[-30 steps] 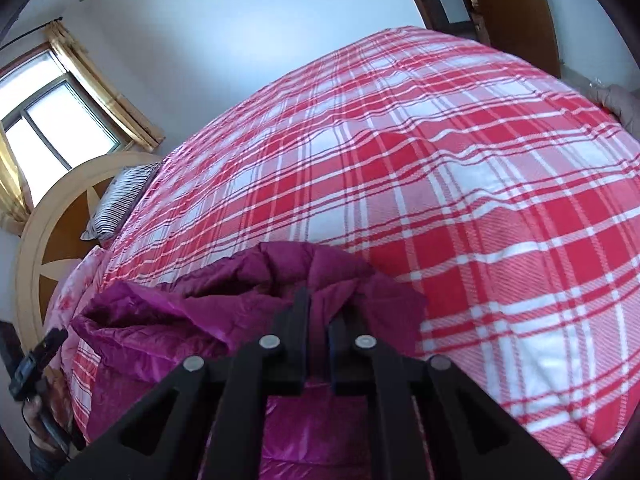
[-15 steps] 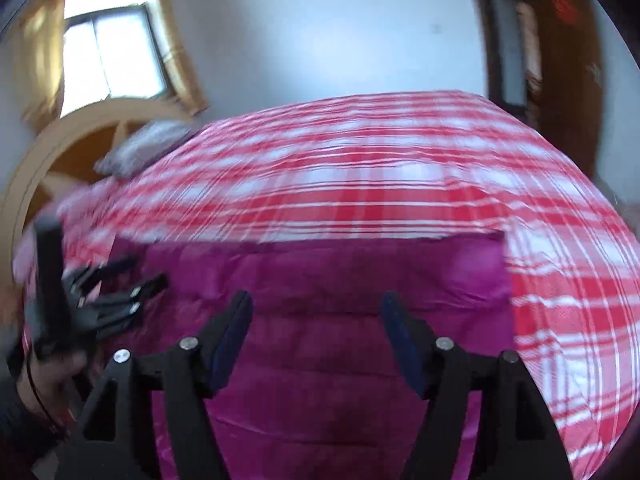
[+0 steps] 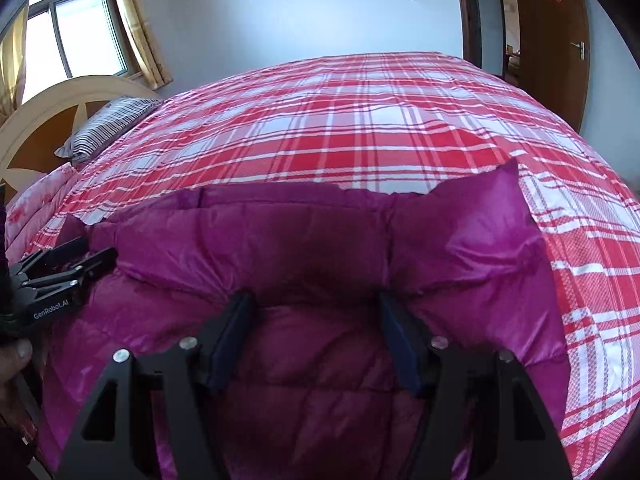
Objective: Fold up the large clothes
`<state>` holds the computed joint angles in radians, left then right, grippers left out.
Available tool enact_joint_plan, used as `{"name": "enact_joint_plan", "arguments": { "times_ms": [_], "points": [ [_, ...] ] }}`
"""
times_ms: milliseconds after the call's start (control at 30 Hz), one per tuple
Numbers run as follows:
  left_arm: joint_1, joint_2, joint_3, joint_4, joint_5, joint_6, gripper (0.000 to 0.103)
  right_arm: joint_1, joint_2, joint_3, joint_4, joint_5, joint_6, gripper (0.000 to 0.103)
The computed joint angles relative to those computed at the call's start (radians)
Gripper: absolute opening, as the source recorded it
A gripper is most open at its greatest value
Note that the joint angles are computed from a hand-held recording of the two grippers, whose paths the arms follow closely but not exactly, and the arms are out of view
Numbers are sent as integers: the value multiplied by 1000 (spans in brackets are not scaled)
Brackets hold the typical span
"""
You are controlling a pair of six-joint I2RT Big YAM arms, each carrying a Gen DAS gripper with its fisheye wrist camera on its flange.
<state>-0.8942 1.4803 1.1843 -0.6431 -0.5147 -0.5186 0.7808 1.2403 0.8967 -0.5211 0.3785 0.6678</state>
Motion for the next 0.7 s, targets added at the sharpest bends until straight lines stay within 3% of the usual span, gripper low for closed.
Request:
{"name": "enact_joint_plan", "arguments": {
  "times_ms": [700],
  "points": [
    [9,35,13,-36,-7,-48,94,1,36,21,-28,4,16,69]
  ]
}}
